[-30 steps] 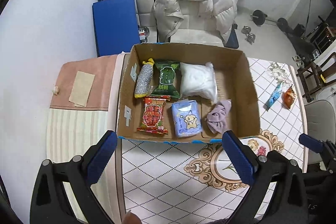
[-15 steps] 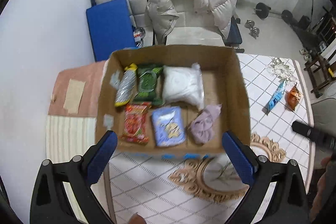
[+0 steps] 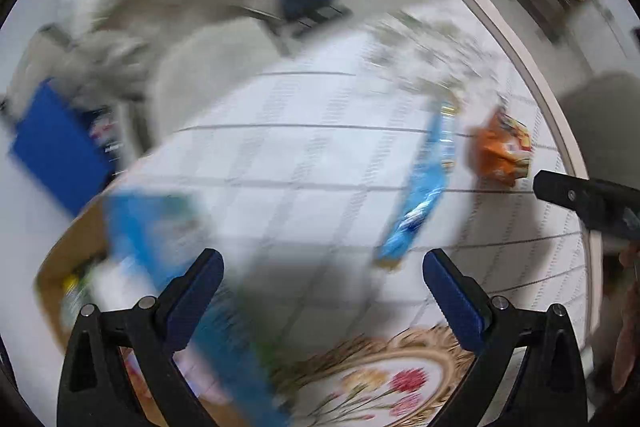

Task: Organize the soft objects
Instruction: 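Grasp the blue tube with the left tool while the right tool grasps the orange panda bag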

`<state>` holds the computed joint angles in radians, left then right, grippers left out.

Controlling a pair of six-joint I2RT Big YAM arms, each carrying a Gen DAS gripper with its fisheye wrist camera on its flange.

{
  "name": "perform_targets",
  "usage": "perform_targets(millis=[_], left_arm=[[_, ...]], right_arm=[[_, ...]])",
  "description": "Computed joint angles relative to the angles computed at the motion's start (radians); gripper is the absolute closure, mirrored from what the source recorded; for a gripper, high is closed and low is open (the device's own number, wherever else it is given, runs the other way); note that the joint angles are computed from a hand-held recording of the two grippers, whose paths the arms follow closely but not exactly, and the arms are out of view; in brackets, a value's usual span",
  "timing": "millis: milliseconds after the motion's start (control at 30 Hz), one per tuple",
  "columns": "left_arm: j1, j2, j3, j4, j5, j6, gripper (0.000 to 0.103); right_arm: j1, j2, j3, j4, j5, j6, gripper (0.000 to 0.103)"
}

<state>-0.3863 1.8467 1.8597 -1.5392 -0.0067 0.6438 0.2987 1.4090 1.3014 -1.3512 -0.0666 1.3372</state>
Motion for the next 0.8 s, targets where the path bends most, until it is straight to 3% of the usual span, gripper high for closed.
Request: perform_targets(millis=[167,267,333,367,467,533,567,700,800], left_arm=[[-0.106,0.091,0.006,-0.002,-0.018,0.02,0.001],[-0.146,0.129,0.006,-0.003,-0.059,0.035,0.011],[-0.16,0.156,0.013,-0.019,-0.085,0.03,0.034],[-0.165,0.167,0.017,-0.028,-0.098,0.023,0.033],[-0.165,0.158,0.011,-0.011,-0.077,0.015,0.044],[-0.159,0.146,0.001,-0.002,-0.066,0.0,0.074],[-0.153,0.141,-0.001,-0.002,-0.063,-0.008,0.079],[-0.118,0.16,0.029,-0.051,-0.027,-0.069,0.086],[-0.087,0.167,0.044,-0.071,-0.001,-0.111,0.086]], right_arm=[[-0.058,-0.063,-0.082,0.027,-0.009,-0.046,0.0],[-0.083,-0.083,-0.12,0.042,-0.023,-0.062,0.0],[-0.098,-0.086,-0.134,0.052,-0.035,-0.076,0.0],[-0.103,-0.085,-0.137,0.057,-0.038,-0.081,0.0],[-0.113,-0.076,-0.136,0.07,-0.046,-0.105,0.0],[-0.116,-0.063,-0.129,0.077,-0.054,-0.116,0.0],[-0.116,-0.058,-0.126,0.083,-0.06,-0.12,0.0],[-0.125,-0.001,-0.106,0.118,-0.102,-0.15,0.004],[-0.134,0.051,-0.092,0.147,-0.149,-0.171,0.014]])
